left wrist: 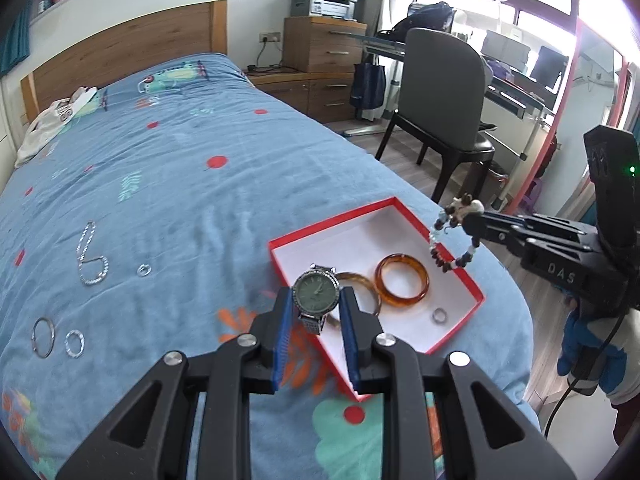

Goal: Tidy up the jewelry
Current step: 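Carry the watch and bracelet into the red box and open both grippers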

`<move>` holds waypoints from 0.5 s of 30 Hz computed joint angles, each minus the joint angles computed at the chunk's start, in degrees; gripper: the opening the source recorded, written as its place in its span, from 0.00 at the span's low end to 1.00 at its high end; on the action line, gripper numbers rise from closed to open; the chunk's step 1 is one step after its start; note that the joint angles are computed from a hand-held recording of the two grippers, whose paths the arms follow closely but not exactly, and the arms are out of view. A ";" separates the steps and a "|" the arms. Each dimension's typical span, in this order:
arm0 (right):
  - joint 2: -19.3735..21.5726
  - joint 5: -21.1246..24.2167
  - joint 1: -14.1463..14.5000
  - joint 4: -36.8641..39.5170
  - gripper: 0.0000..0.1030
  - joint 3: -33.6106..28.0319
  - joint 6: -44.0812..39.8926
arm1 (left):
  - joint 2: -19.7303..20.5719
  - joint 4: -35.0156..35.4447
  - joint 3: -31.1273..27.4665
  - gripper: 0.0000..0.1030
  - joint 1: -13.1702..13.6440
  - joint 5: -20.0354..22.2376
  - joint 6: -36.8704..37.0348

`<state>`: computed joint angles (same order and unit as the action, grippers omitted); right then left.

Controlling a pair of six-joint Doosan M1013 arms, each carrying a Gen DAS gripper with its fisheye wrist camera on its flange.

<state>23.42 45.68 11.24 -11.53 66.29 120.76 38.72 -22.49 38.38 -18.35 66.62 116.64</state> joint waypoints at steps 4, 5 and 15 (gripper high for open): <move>0.59 -0.21 -1.37 1.40 0.10 0.17 -0.86 | 2.94 1.21 -4.13 0.21 -1.38 1.84 -1.00; 0.83 -0.26 -1.69 1.80 0.10 0.10 -1.04 | 3.77 1.51 -5.26 0.21 -1.66 2.44 -1.49; 4.20 -0.45 -3.89 5.79 0.10 -2.03 -4.25 | 11.29 5.35 -15.75 0.21 -3.42 6.72 -5.15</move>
<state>27.62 45.22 7.35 -5.74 64.26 116.50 50.01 -17.15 22.63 -21.77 73.34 111.49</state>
